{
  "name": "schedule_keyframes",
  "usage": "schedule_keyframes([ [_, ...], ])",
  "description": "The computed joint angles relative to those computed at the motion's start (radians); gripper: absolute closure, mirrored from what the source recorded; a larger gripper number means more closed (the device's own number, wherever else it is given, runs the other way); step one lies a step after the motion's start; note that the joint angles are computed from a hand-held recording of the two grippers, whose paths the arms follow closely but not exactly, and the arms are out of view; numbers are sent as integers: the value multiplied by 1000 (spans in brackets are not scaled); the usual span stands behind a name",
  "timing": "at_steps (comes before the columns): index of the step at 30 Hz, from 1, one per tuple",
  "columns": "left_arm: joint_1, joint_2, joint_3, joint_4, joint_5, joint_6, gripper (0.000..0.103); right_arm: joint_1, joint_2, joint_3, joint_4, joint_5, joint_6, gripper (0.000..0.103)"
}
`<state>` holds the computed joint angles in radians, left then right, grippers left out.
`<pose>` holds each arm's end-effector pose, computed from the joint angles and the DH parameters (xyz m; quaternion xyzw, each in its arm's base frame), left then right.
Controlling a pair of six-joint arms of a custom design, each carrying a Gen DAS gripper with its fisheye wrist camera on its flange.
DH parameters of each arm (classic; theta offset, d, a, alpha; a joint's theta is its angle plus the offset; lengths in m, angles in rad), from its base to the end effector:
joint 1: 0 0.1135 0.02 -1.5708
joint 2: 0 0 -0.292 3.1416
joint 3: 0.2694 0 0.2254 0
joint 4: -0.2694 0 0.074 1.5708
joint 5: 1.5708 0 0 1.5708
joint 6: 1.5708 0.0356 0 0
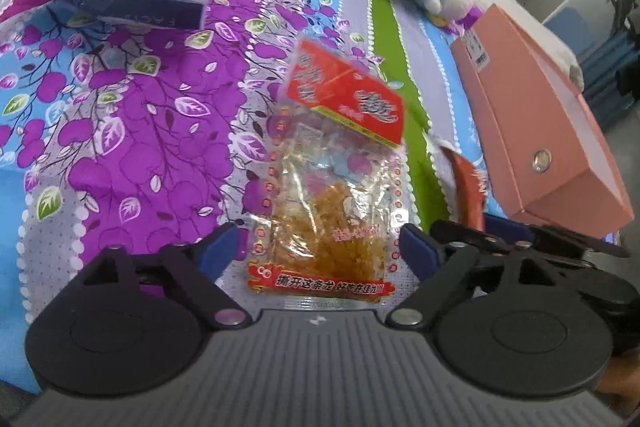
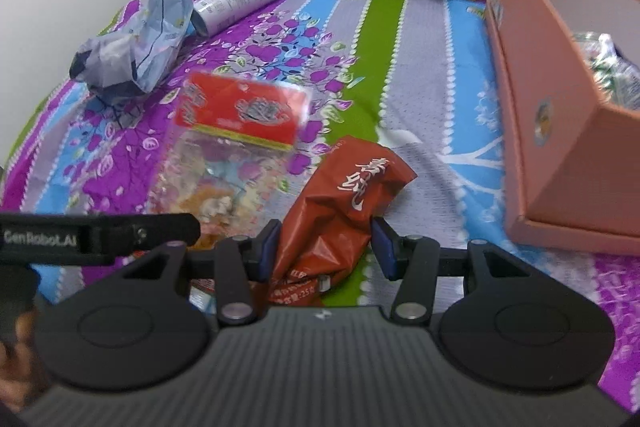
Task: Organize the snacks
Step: 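Lift the spicy-strip packet with the left tool while the right tool lifts the red foil bag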
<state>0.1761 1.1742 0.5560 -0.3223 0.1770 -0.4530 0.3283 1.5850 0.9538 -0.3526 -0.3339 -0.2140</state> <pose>0.1816 0.0259 0.2177 -0.2669 0.9090 -0.1258 0.2942 0.2751 0.1060 0.2361 -0.2991 0.8966 0.1751 0.2757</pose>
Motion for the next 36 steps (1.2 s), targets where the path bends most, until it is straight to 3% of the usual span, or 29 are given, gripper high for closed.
schedule_keyframes([
  [4,-65,51,33,-7,-62,-7,1,-23,-30,-33,18,20,-46,51],
  [14,-256,189,127,-66,-296,-6,0,-102,-55,-82,38,18,-85,51],
  [20,-314,230,130,-50,-384,-12,0,-129,-60,-108,50,12,-94,51],
  [23,-306,220,104,-15,-383,-23,0,-136,-62,-117,53,7,-91,51],
  [36,-306,147,89,-47,-404,-6,29,-103,-83,-148,74,11,-72,51],
])
